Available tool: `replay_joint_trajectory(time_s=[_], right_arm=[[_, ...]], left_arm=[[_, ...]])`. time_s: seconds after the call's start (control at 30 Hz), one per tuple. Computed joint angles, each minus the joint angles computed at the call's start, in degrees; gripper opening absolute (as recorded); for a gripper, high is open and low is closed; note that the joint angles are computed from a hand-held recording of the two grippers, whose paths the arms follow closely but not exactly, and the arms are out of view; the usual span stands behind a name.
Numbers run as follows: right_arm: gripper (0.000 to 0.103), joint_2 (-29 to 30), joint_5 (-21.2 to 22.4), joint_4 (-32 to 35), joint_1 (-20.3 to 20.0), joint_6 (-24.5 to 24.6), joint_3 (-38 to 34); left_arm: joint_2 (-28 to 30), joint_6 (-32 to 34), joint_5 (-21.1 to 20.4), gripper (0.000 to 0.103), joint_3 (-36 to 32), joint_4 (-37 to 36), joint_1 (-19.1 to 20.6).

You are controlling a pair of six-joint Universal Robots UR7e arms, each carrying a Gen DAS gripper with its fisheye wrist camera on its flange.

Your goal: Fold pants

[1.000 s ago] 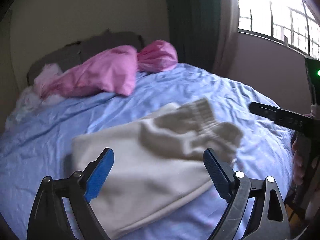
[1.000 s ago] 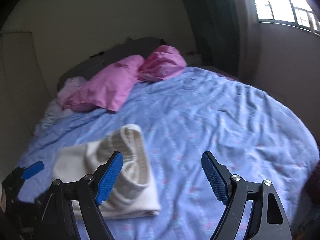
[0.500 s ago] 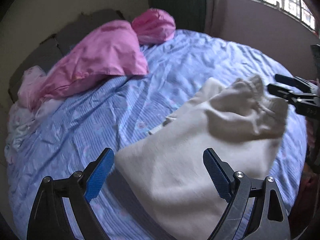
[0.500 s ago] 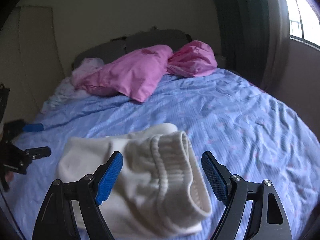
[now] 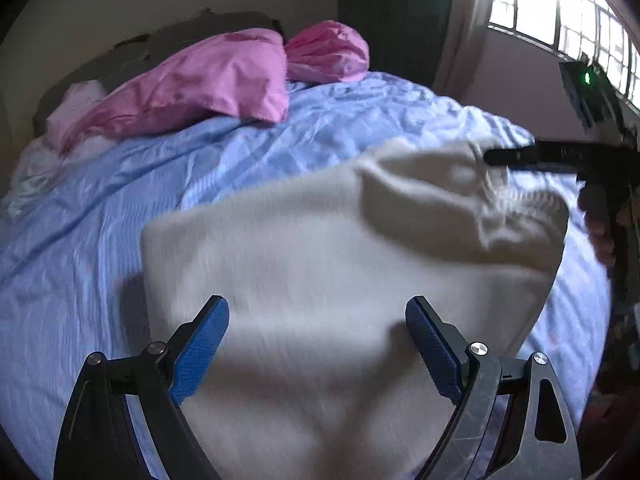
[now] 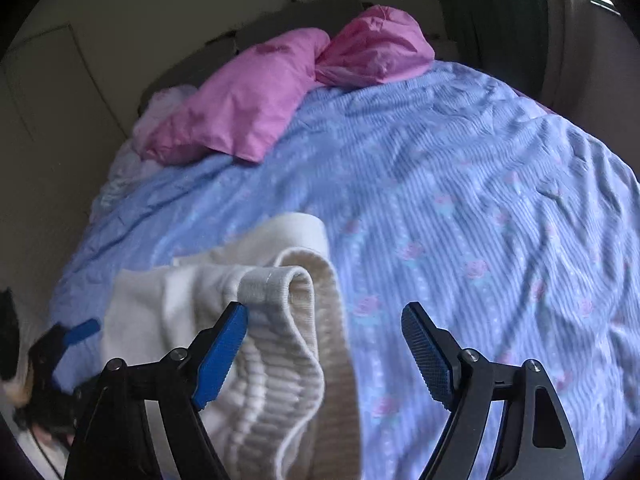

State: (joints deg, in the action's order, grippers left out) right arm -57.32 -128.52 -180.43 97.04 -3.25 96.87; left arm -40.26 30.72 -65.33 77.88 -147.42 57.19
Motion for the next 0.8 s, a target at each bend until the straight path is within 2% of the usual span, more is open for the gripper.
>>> replay_joint_trajectory(time_s=[0.03, 0.07, 0.1, 0.13, 0.2, 0.27, 0.33, 0.4, 0.43, 0.47, 0.5, 0.6, 0.67, 0.7, 0.73, 0.8], right_arm=[[0.077, 0.26, -0.63, -0.74, 0.04, -1.33, 0.24], [0.065, 0.34, 0.26, -2.27, 0.12, -3.19, 0.74], [0.061, 0.11, 2.12, -3.88, 0.24, -5.39, 1.57], [0.061, 0.08, 3.64, -4.96, 0.57, -7.74, 2.06], [0.061, 1.45, 2.31, -5.09, 1.34, -10.99, 0.64], [0.061, 2.10, 2.51, -2.59, 1.09, -11.61, -1.14], [0.061, 2.06, 5.11, 2.47, 0.04, -10.47, -2.80], [0.055, 2.32, 7.56, 6.96, -0.79, -10.21, -4.31], [0.053, 3.13, 6.09, 9.33, -0.68, -10.53, -5.64], [0.046, 3.70, 5.18, 10.37, -0.54, -10.66, -6.43], [0.039, 3.99, 4.59, 10.28, -0.43, -10.75, -6.72], [0.032, 3.24, 6.67, 4.86, 0.34, -12.79, -5.39], [0.032, 3.32, 9.26, -1.84, 1.20, -17.64, -4.83], [0.031, 4.14, 8.55, -3.89, 1.88, -20.44, -5.79], [0.031, 4.92, 8.32, -4.56, 2.09, -22.58, -7.02], [0.031, 6.37, 6.95, -1.88, 1.92, -22.61, -10.16]], left_arm=[[-0.90, -0.19, 0.88, 0.090, 2.65, -3.43, -0.16], [-1.50, -0.53, 1.18, 0.090, 4.03, -4.77, -0.20], [-2.26, -0.75, 0.92, 0.090, 5.28, -5.41, -0.13], [-3.08, -1.15, 0.56, 0.090, 6.47, -5.93, -0.06], [-3.86, -2.56, 1.04, 0.090, 7.62, -6.46, 0.00], [-4.55, -3.27, 1.96, 0.090, 8.75, -6.22, 0.05], [-4.70, -1.81, 4.33, 0.090, 10.35, -8.46, -0.21], [-4.74, -1.50, 4.94, 0.090, 11.05, -9.48, -0.16], [-4.78, -2.02, 4.77, 0.090, 11.01, -9.07, 0.00], [-4.72, -2.66, 4.65, 0.091, 10.79, -8.63, 0.15], [-4.85, -3.34, 4.33, 0.091, 10.71, -8.13, 0.31], [-4.85, -5.52, 3.35, 0.090, 10.29, -6.77, 0.81], [-4.76, -5.59, 3.72, 0.090, 10.67, -7.37, 0.75], [-4.67, -5.68, 3.98, 0.090, 10.70, -7.51, 0.69], [-4.58, -5.82, 4.29, 0.090, 10.71, -7.64, 0.58], [-4.42, -5.88, 5.15, 0.091, 10.81, -8.22, 0.31]])
